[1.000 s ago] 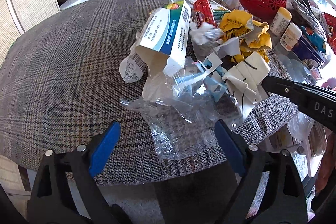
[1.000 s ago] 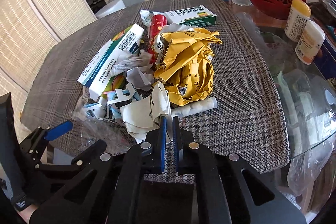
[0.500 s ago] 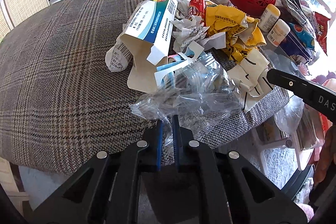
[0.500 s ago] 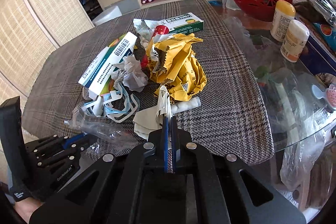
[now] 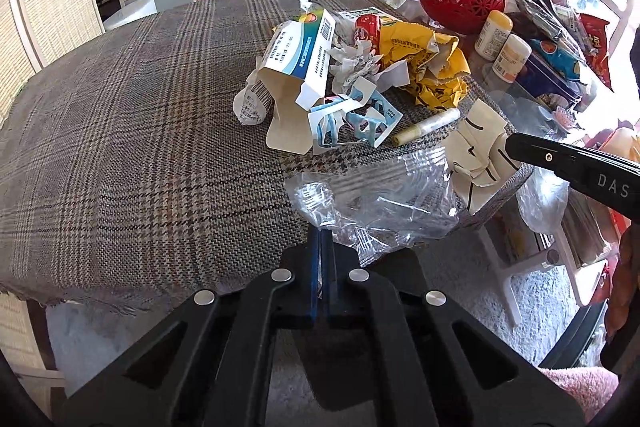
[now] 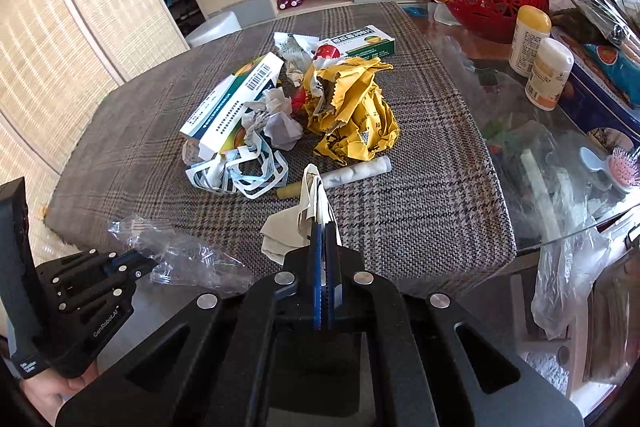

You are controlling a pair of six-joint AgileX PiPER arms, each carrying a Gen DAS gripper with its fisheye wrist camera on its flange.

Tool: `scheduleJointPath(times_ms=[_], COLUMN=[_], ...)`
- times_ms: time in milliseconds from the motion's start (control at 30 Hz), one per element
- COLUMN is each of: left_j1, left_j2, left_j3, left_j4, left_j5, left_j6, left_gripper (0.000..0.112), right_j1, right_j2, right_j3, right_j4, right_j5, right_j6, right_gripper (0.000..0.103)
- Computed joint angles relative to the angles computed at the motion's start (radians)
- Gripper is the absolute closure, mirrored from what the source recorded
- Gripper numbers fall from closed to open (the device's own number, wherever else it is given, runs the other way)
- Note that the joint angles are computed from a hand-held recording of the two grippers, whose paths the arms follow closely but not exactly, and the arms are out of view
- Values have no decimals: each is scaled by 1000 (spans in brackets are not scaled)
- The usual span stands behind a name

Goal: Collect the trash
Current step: 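Carry the plastic bag and white paper down into the bin with both grippers and release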

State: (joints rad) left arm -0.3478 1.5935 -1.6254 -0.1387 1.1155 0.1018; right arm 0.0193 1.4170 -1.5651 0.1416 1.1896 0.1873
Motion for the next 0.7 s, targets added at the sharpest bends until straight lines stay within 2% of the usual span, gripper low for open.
scheduleJointPath(times_ms=[200, 367, 533, 700], left_j1=[8, -33, -24, -57], left_j2=[-95, -196, -255, -289], left_j3=[91, 206, 368, 525], left_j4=[-19, 11, -19, -3], left_j5=[-4, -15, -54, -133], left_j6=[-1, -21, -43, -92], left_gripper=[112, 112, 112, 112], right_j1=[19, 99, 152, 170], right_j2=[-79, -142, -238, -292], right_j3=[64, 117, 297, 464], right_j4=[-1, -43, -50, -43], right_j5=[1, 13, -25, -88], right_j6=[32, 88, 145, 176], right_gripper=[100, 100, 100, 100])
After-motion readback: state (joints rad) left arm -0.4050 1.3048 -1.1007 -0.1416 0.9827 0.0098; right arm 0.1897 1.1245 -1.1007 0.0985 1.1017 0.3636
